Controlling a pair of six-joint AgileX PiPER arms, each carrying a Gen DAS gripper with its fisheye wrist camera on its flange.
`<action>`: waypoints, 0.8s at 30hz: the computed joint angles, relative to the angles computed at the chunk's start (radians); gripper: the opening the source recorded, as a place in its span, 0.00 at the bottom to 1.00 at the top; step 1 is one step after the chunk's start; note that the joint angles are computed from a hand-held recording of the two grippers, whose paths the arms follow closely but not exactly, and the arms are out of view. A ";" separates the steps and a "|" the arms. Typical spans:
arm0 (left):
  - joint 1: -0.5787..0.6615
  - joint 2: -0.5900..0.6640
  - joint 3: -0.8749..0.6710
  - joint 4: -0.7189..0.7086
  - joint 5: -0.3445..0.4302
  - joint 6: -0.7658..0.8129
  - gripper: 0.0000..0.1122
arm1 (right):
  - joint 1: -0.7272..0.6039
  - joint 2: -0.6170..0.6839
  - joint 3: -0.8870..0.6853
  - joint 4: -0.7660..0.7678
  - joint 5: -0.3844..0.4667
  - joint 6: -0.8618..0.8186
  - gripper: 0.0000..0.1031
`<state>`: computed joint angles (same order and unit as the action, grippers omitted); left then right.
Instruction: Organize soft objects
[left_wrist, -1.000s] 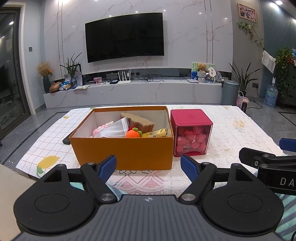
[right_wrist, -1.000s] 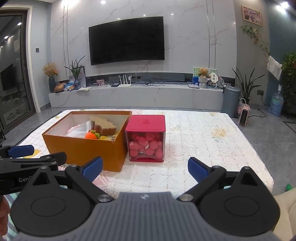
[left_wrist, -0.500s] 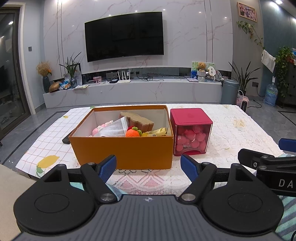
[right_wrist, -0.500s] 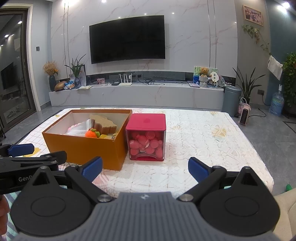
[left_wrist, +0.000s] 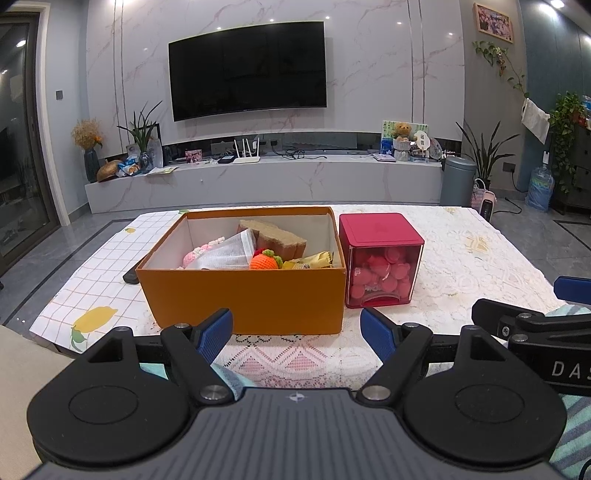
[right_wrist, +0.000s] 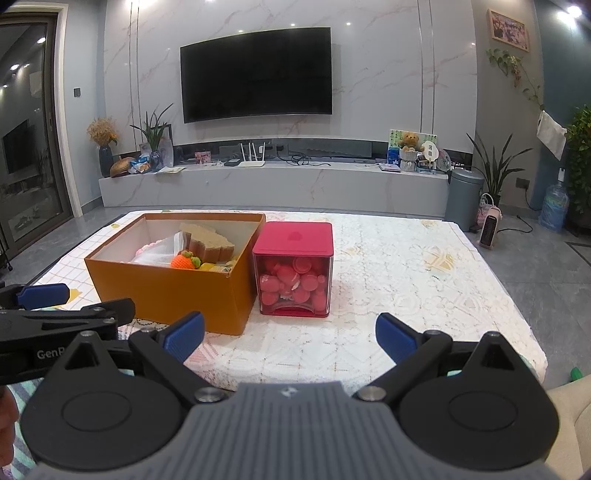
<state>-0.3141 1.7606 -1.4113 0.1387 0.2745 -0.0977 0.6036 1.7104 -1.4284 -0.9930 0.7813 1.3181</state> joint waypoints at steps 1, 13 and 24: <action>0.001 0.001 0.003 -0.005 -0.004 0.005 0.82 | 0.000 0.000 -0.001 0.000 0.001 0.000 0.94; 0.002 0.005 0.004 -0.017 -0.008 0.018 0.82 | 0.004 0.000 0.006 0.002 0.000 -0.002 0.94; -0.001 0.002 0.017 -0.017 -0.016 0.016 0.82 | -0.003 0.004 0.004 0.013 -0.006 -0.015 0.94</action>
<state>-0.3147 1.7625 -1.3943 0.1217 0.2583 -0.0821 0.6010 1.7143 -1.4248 -0.9803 0.7757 1.3031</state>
